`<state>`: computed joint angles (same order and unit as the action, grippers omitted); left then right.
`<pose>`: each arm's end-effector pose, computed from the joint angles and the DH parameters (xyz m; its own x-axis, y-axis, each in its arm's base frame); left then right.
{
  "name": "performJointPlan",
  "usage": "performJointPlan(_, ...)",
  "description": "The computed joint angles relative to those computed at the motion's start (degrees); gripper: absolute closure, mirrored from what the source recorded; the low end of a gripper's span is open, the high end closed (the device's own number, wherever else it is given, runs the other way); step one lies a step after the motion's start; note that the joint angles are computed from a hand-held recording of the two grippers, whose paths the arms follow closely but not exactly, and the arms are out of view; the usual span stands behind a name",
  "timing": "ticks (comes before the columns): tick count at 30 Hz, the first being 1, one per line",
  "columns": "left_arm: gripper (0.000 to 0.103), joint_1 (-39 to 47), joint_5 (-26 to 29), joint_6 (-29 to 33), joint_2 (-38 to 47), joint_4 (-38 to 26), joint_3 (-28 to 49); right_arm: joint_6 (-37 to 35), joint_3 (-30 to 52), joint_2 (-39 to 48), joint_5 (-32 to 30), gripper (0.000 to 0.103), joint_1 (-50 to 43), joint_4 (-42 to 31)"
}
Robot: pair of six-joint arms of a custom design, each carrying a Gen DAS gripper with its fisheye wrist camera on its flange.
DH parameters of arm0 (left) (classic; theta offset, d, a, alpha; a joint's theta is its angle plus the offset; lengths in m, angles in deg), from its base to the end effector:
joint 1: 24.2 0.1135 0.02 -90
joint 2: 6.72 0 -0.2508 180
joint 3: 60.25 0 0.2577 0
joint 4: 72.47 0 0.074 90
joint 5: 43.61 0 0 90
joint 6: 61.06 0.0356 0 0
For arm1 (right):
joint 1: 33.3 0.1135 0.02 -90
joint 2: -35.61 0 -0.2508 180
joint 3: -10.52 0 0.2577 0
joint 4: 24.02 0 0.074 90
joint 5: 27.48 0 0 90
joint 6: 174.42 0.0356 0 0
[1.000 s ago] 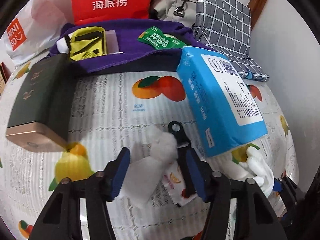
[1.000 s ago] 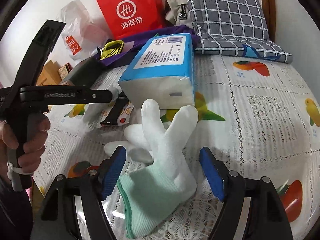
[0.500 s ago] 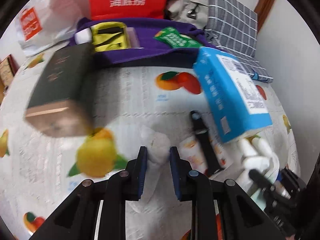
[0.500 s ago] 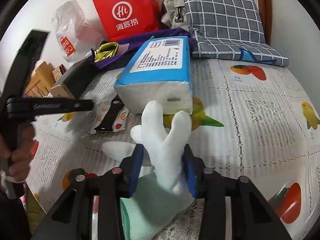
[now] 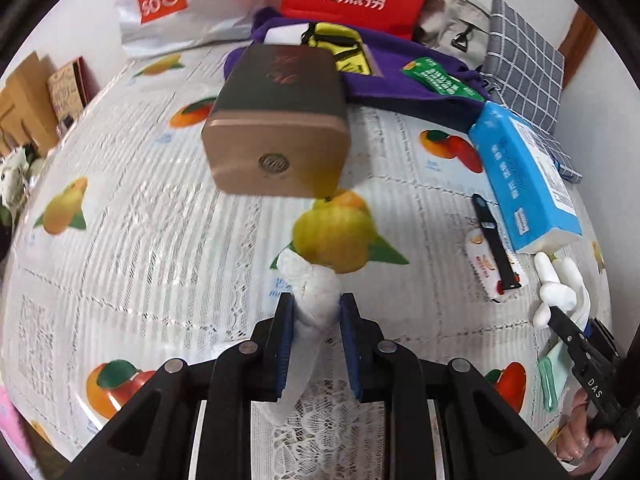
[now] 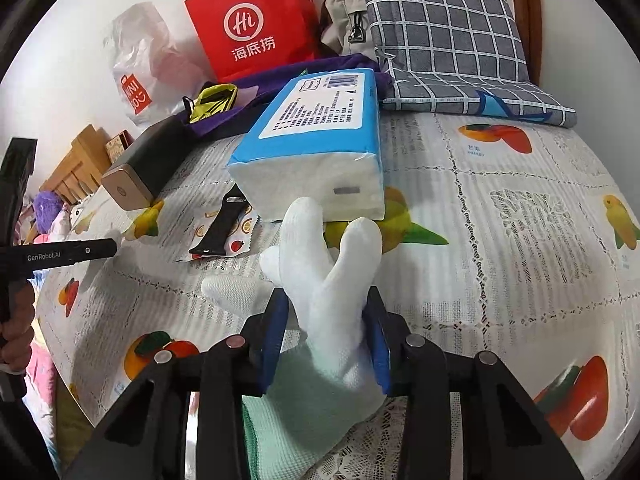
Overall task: Organize soft objects
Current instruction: 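Lift the glove with the right tool while the left tool grasps a white cloth, then carry the glove and white cloth over the purple towel with both tools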
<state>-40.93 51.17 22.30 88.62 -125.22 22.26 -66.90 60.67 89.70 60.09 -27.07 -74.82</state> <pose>0.3246 -0.1007 0.2063 -0.9031 0.1511 -0.4019 0.2169 0.9684 -0.1232 0.1919 0.0225 0.2095 -0.8140 0.2137 -0.5401 0.1178 0.9713 0.2068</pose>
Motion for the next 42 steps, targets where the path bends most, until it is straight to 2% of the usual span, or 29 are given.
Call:
performJointPlan(3,0.081,-0.1,0.3,0.3,-0.5,2.1,-1.5,-0.2,-0.5,-0.4,0.2,0.055,0.9,0.6)
performJointPlan(9,0.08,0.3,2.6,0.8,-0.4,4.3,-2.4,0.7,-0.1,0.9,7.1,0.052,6.4,0.6)
performJointPlan(14,0.08,0.8,4.1,0.6,0.6,4.1,-1.3,1.0,0.4,1.2,5.6,0.053,5.1,0.3)
performJointPlan(16,0.081,1.0,4.6,0.5,0.9,3.6,-0.7,0.9,1.3,2.1,6.5,0.058,5.1,-0.6)
performJointPlan(18,0.081,1.1,4.8,0.6,1.1,2.8,0.1,0.8,2.2,2.7,7.2,0.067,5.0,-1.6)
performJointPlan(19,0.081,1.1,4.9,0.5,1.2,2.2,0.5,0.8,2.4,2.7,6.6,0.069,4.5,-2.0)
performJointPlan(21,0.081,1.3,4.8,0.7,0.6,1.4,1.2,1.1,3.1,2.7,4.2,0.08,2.5,-3.3)
performJointPlan(23,0.081,1.4,4.7,1.1,-0.5,0.6,1.9,1.0,3.9,2.3,0.6,0.083,0.0,-4.4)
performJointPlan(35,0.081,2.3,6.2,2.4,-3.7,-4.2,7.2,1.3,14.5,-0.1,6.8,0.086,5.3,-12.0)
performJointPlan(42,0.081,1.6,6.2,2.8,-3.1,-7.1,13.2,0.4,24.0,5.0,9.2,0.086,7.9,-14.2)
